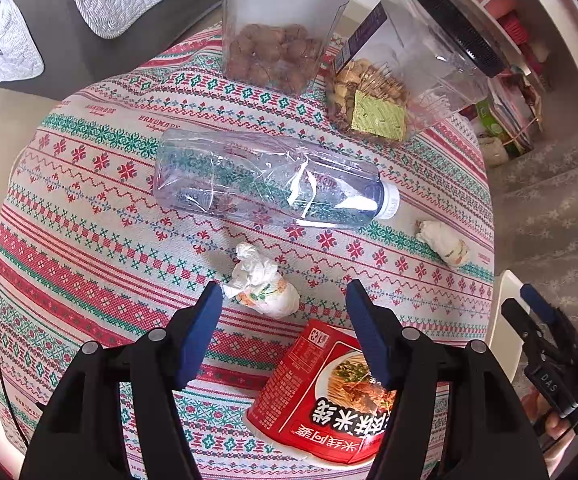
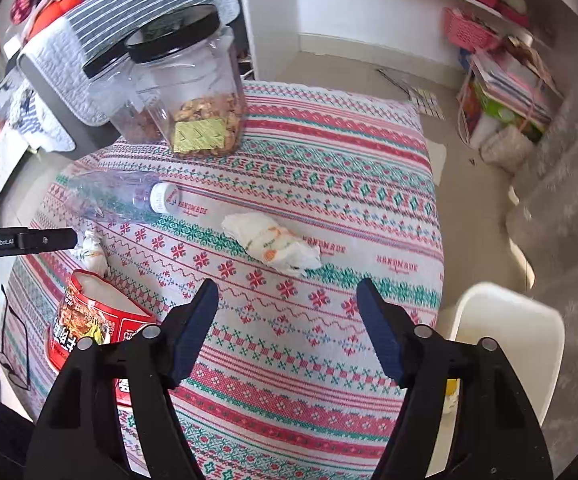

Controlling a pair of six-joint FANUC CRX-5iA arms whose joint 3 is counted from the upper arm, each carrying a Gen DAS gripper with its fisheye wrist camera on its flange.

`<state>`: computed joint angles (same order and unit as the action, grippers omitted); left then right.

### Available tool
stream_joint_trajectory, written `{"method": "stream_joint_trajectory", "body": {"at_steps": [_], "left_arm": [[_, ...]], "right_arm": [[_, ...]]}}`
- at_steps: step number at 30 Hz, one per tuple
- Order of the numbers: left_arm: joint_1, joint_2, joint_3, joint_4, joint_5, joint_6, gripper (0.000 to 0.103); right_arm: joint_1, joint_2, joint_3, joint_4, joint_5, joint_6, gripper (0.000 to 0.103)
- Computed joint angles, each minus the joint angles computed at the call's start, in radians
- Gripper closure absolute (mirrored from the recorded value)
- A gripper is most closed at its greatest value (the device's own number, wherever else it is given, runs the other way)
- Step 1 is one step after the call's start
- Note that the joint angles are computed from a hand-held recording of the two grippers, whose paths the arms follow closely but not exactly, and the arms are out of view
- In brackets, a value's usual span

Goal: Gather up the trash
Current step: 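Grasp the small tissue bundle with the left tool while the right tool grasps the white tissue roll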

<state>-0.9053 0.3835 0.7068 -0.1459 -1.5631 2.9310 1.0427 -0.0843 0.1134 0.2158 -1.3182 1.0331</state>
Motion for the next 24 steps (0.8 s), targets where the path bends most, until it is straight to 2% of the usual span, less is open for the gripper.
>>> {"method": "stream_joint_trajectory", "body": {"at_steps": [3, 7, 9, 12, 15, 19, 20, 22, 23, 24], "left_arm": [[0.008, -0.006, -0.030, 0.018, 0.017, 0.008, 0.040], [0.025, -0.028, -0.102, 0.061, 0.070, 0.032, 0.040], [0.032, -0.042, -0.136, 0.073, 0.098, 0.048, 0.040], [0.031, -0.031, -0.125, 0.066, 0.089, 0.049, 0.040], [0.036, -0.035, -0.142, 0.077, 0.111, 0.051, 0.040], [0.042, -0.036, -0.158, 0.082, 0.123, 0.059, 0.041], [0.043, -0.036, -0.163, 0.081, 0.125, 0.064, 0.042], [0.046, -0.041, -0.181, 0.091, 0.140, 0.064, 0.051], [0.047, -0.045, -0.191, 0.096, 0.151, 0.066, 0.057], [0.049, -0.050, -0.202, 0.100, 0.167, 0.063, 0.064]], "right_arm": [[0.014, 0.027, -0.001, 0.031, 0.024, 0.066, 0.027], [0.005, 0.060, -0.012, 0.014, 0.035, 0.079, 0.028], [0.007, 0.070, -0.029, 0.045, 0.057, 0.074, 0.028], [-0.003, 0.091, -0.027, 0.030, 0.090, 0.066, 0.028], [0.020, 0.111, -0.042, 0.083, 0.100, 0.060, 0.028], [0.020, 0.128, -0.044, 0.091, 0.112, 0.055, 0.029], [0.022, 0.132, -0.045, 0.094, 0.110, 0.055, 0.030], [0.023, 0.141, -0.041, 0.091, 0.098, 0.060, 0.039], [0.028, 0.144, -0.047, 0.109, 0.093, 0.050, 0.041], [0.032, 0.145, -0.053, 0.127, 0.089, 0.042, 0.048]]}}
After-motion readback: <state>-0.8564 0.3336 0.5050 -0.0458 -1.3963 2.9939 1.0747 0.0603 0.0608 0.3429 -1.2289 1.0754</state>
